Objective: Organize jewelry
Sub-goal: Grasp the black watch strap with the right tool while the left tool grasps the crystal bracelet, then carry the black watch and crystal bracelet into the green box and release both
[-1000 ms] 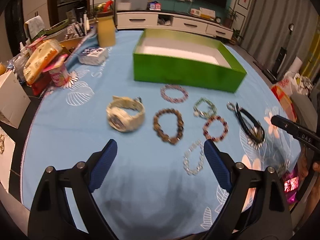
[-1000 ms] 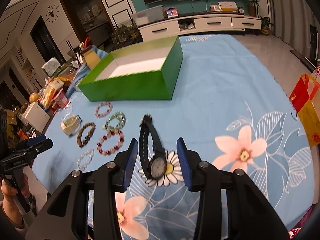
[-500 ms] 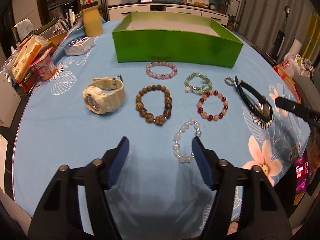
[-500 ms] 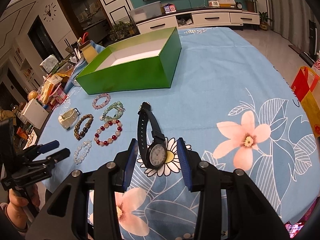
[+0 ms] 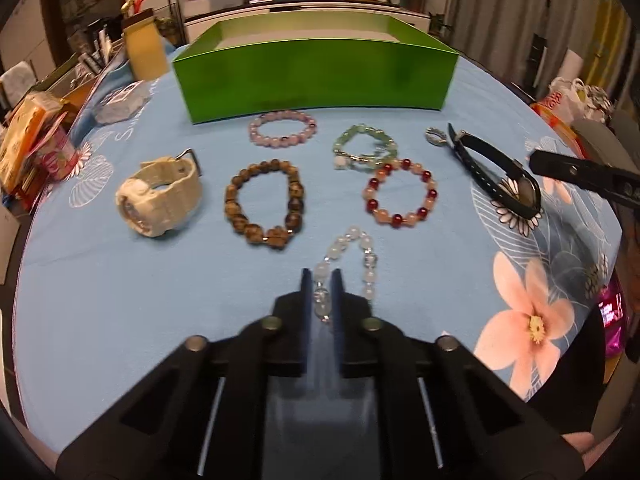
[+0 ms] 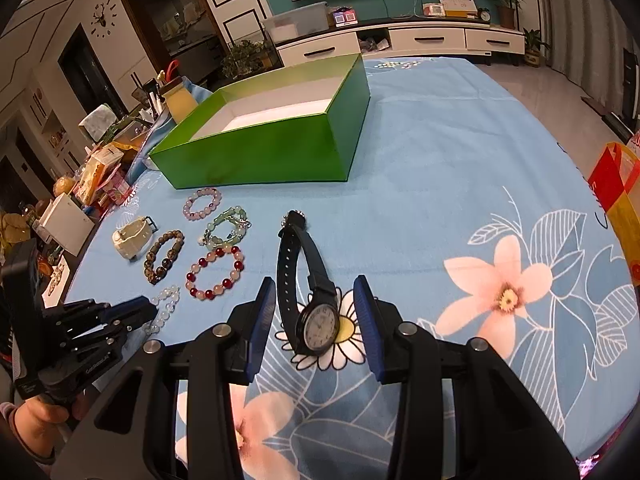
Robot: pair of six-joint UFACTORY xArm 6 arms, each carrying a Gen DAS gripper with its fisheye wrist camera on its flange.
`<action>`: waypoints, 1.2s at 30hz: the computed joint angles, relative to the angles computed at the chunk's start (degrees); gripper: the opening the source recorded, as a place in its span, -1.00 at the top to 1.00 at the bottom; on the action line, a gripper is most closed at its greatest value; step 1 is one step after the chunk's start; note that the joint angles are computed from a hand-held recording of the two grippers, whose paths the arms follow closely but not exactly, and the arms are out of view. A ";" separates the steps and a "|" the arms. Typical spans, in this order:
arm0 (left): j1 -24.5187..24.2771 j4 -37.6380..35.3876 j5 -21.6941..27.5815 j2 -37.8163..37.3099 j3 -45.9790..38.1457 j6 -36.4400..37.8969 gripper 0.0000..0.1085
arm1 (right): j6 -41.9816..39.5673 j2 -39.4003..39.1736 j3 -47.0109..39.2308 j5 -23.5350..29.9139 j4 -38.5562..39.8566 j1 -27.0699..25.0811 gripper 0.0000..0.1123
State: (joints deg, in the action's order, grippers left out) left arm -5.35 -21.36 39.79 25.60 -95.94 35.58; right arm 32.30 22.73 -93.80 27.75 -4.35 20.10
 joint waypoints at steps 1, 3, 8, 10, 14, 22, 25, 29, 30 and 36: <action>-0.02 0.00 0.11 0.09 -0.13 -0.02 0.86 | -0.37 0.62 -0.91 0.45 0.02 -0.01 0.27; 0.35 -1.21 2.19 0.64 -1.55 -0.15 0.86 | -1.21 1.94 -2.93 1.55 0.00 0.01 0.27; 1.91 -5.75 6.69 1.84 -5.29 -1.17 0.86 | -2.50 5.88 -9.27 5.55 -1.47 0.27 0.27; 2.46 -7.38 7.48 1.87 -6.20 -1.10 0.86 | -2.71 7.71 -12.14 7.99 -1.90 0.31 0.27; 3.57 -10.02 9.64 2.32 -8.42 -1.25 0.86 | -2.03 9.92 -15.42 11.45 -2.94 0.30 0.43; 5.32 -13.64 12.81 3.46 -12.17 -2.43 0.87 | -0.37 7.53 -11.26 8.90 -2.92 -0.24 0.90; 5.60 -14.63 13.47 3.41 -12.93 -2.41 0.87 | 0.43 5.43 -8.29 5.74 -2.62 -0.48 0.91; 5.83 -15.56 13.84 3.54 -14.25 -2.32 0.87 | 0.82 3.36 -6.37 2.46 -2.77 -0.59 0.91; 5.87 -15.73 13.90 3.64 -14.71 -2.38 0.87 | 0.78 2.98 -6.08 1.69 -2.71 -0.56 0.91; 6.15 -15.94 15.03 6.04 -20.50 -3.72 0.86 | -0.62 2.64 -7.36 0.09 -1.66 -0.51 0.91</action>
